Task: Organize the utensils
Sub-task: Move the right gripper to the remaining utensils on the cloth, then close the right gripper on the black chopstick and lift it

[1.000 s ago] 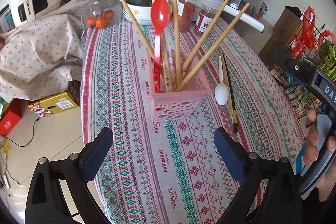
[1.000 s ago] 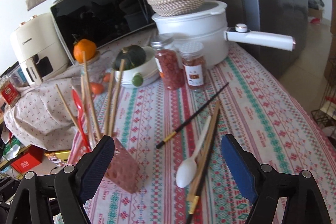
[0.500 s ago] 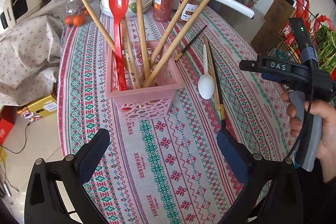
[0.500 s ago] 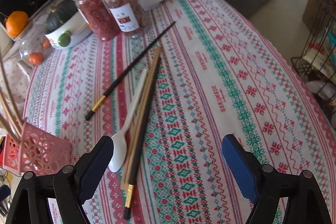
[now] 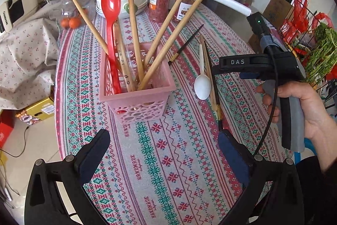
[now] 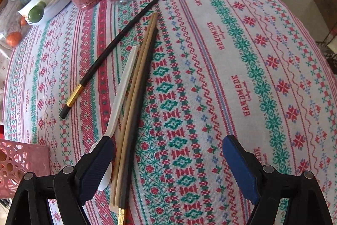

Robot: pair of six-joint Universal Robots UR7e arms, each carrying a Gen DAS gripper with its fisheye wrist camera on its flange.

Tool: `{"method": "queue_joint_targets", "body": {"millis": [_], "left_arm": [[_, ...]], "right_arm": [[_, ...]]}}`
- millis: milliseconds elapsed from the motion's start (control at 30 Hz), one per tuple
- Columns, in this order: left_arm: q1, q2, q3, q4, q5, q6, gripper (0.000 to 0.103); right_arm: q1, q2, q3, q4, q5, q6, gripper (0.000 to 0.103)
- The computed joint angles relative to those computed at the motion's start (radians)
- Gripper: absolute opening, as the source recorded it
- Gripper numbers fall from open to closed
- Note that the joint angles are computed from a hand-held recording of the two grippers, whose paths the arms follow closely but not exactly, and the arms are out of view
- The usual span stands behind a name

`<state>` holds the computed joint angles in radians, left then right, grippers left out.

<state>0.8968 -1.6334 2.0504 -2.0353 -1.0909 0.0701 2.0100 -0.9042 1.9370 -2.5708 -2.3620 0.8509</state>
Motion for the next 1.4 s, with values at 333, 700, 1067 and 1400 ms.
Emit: {"method": "queue_joint_targets", "body": {"millis": [333, 700, 1067, 1400], "left_arm": [[0.005, -0.002, -0.001, 0.004, 0.003, 0.005, 0.103], [-0.045, -0.03, 0.039, -0.016, 0.032, 0.03, 0.103], [-0.141, -0.028, 0.091, 0.001, 0.023, 0.017, 0.103], [-0.219, 0.058, 0.116, -0.001, 0.042, -0.059, 0.098]], "right_arm": [[0.015, 0.047, -0.055, 0.153, -0.066, 0.054, 0.085], [0.032, 0.055, -0.075, 0.237, -0.1, 0.092, 0.068], [0.041, -0.041, 0.045, 0.138, -0.016, 0.025, 0.005], [0.022, -0.219, 0.212, 0.068, 0.008, 0.005, 0.005]]}}
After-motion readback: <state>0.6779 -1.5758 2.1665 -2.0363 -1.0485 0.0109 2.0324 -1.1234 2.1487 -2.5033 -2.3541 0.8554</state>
